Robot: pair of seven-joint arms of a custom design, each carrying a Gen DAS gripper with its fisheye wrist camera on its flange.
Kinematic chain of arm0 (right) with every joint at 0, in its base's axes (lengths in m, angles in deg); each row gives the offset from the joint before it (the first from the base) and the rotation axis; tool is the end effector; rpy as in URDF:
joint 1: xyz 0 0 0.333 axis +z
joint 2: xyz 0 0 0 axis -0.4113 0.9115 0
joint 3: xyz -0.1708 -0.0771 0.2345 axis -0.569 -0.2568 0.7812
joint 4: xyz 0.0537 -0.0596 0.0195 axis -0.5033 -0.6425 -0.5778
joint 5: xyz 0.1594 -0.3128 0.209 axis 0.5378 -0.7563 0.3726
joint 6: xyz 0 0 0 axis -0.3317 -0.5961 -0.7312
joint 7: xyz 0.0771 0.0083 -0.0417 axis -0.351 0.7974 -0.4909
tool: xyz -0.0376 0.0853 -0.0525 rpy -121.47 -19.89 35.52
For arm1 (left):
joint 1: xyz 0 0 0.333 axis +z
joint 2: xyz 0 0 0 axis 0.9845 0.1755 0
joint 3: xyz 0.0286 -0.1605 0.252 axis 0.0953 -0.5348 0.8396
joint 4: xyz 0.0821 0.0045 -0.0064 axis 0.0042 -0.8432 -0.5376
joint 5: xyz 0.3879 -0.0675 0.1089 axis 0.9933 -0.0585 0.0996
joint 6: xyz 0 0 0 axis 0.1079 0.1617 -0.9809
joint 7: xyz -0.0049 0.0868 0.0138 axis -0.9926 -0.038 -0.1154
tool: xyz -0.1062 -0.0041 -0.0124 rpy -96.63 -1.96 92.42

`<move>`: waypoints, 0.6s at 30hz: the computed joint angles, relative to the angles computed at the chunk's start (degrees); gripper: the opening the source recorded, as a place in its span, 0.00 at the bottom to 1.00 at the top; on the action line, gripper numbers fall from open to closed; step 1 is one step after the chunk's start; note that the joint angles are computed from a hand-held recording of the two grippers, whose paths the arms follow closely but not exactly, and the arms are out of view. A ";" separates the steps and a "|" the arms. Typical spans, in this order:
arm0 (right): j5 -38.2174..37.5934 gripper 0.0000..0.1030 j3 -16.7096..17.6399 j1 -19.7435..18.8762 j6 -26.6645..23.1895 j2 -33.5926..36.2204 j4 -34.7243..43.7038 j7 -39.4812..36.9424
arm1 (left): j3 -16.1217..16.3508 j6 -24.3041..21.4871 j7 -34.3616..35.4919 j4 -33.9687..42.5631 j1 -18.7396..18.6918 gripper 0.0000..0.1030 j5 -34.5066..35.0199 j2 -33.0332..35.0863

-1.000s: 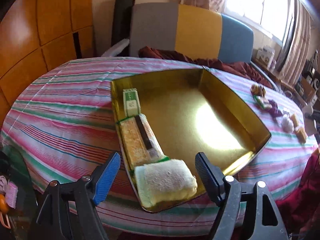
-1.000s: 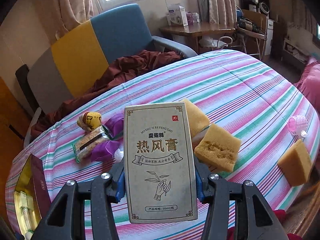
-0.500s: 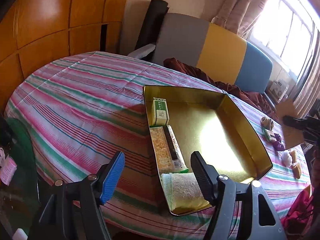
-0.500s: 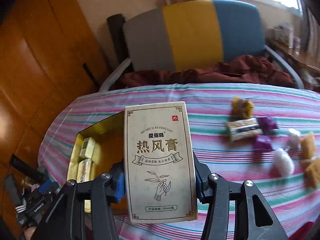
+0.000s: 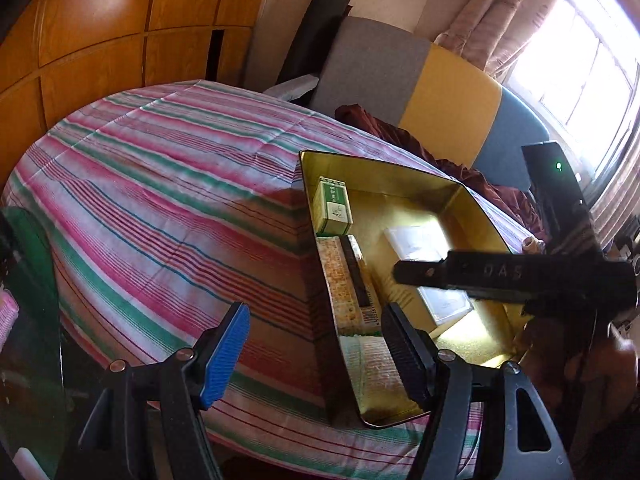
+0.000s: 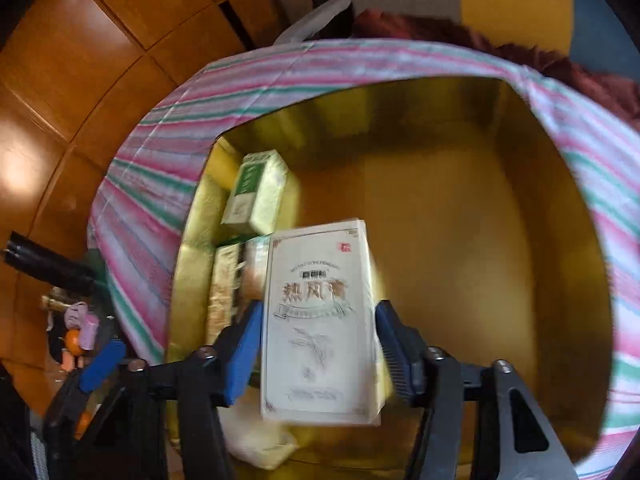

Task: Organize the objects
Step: 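Lower the white medicine box into the gold box and open the right tool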

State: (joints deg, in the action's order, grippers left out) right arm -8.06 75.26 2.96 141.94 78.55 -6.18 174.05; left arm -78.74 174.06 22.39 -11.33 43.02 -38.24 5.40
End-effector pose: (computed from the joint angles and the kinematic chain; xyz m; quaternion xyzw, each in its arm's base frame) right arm 0.6355 0.4129 0.2955 -0.6786 0.6867 0.0061 0.2608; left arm 0.6007 -0.4501 0.3091 -0.6534 0.6627 -0.3416 0.1313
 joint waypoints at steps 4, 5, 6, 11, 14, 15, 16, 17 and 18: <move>0.50 0.66 1.20 -0.14 1.45 -0.34 -1.64 -1.53 | 0.55 0.48 -0.37 -0.09 -0.28 0.67 0.11 0.07; 0.78 0.66 1.49 -0.36 2.32 -0.89 -2.71 -2.08 | 0.52 0.44 -0.29 -0.03 -0.25 0.67 0.11 0.14; 1.34 0.66 2.10 -0.86 2.97 -1.37 -3.66 -2.92 | 0.53 0.27 -0.23 0.06 -0.32 0.67 0.14 0.20; 4.65 0.75 3.09 -2.39 7.18 -4.68 -9.00 -4.27 | 1.10 -0.12 -0.71 0.27 -1.02 0.67 1.06 0.12; 4.10 0.78 1.77 -1.89 9.77 -7.58 -12.72 -3.23 | 1.28 -0.28 -1.01 0.42 -1.37 0.67 1.79 0.03; 3.37 0.79 0.85 -1.37 10.60 -8.86 -14.32 -2.48 | 1.16 -0.45 -0.92 0.56 -1.33 0.67 1.94 0.03; 2.43 0.80 -0.23 -0.75 11.76 -10.36 -16.36 -1.54 | 1.16 -0.49 -0.95 0.60 -1.38 0.67 2.18 -0.02; 1.50 0.82 -1.21 -0.15 12.50 -11.61 -17.85 -0.42 | 1.21 -0.57 -1.04 0.66 -1.48 0.67 2.43 -0.06; 0.68 0.83 -2.00 0.21 13.36 -12.81 -19.40 0.62 | 1.34 -0.58 -1.20 0.68 -1.66 0.67 2.78 -0.12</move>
State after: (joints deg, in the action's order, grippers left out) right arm -7.38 73.26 3.17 155.31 65.74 -25.58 174.68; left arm -77.40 173.49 21.19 -10.65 41.36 -35.46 5.28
